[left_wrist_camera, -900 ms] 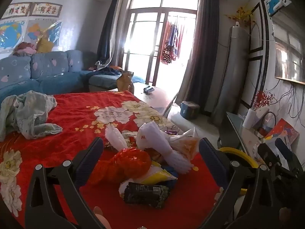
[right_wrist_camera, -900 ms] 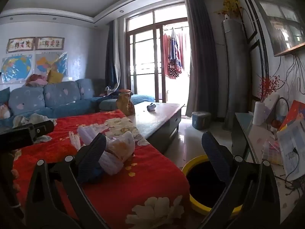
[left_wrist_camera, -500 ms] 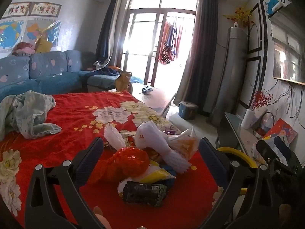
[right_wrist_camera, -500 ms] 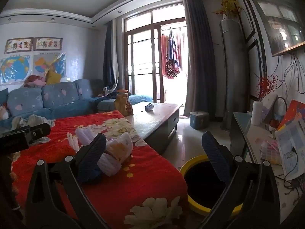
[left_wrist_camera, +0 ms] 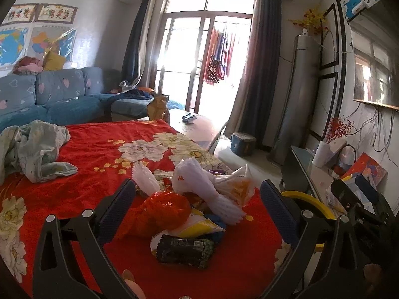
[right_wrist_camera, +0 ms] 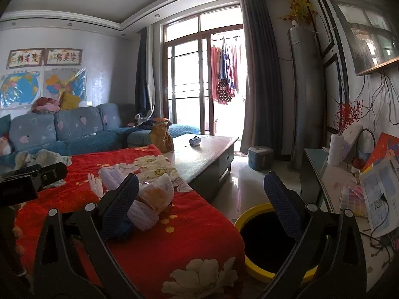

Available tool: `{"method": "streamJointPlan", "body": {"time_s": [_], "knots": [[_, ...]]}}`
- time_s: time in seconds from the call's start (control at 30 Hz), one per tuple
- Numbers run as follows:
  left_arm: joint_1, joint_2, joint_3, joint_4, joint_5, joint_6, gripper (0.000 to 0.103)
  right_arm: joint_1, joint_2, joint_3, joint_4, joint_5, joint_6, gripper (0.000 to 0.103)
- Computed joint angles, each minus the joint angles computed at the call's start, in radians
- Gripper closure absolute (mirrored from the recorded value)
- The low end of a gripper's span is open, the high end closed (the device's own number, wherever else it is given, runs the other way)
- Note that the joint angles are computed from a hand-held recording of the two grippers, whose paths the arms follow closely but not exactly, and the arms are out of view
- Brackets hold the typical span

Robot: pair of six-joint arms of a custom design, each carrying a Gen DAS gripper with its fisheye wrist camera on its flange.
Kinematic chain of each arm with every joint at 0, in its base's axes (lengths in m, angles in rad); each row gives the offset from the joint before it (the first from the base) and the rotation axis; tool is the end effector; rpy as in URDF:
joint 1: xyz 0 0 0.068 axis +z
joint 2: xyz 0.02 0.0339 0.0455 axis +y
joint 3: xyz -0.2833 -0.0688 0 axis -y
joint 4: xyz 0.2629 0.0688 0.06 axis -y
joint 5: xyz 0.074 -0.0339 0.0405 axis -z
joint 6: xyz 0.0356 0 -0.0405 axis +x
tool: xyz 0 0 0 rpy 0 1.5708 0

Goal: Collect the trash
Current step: 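Move both tools toward the trash pile on the red bedspread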

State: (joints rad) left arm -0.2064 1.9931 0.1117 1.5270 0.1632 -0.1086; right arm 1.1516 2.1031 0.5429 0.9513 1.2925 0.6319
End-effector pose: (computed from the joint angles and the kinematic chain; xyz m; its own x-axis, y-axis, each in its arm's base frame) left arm 0.2095 -0.0498 0.0654 -0.3757 -0.0306 -0.9262 0.3125 0.9367 -0.1577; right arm 0.1515 0.2558 0.0474 -0.1465 0.0700 -0.9867 0.1941 0.9801 0.0408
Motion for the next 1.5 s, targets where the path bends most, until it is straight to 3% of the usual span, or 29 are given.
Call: {"method": "streamJointPlan", "body": {"time_s": [0.77, 1.23, 1.5], "knots": [[-0.012, -0.001, -0.011, 0.011, 0.008, 0.007, 0.006, 0.001, -0.001, 0.011, -0.003, -0.002, -0.01, 0.011], [-0.017, 0.023, 0.004, -0.001, 0.016, 0.011, 0.006, -0.013, -0.001, 0.01, -0.063, -0.018, 0.061, 0.011], [-0.005, 0.007, 0.032, -0.1, 0.071, 0.034, 0.006, -0.037, -0.014, -0.018, -0.04, -0.077, 0.058, 0.011]]}}
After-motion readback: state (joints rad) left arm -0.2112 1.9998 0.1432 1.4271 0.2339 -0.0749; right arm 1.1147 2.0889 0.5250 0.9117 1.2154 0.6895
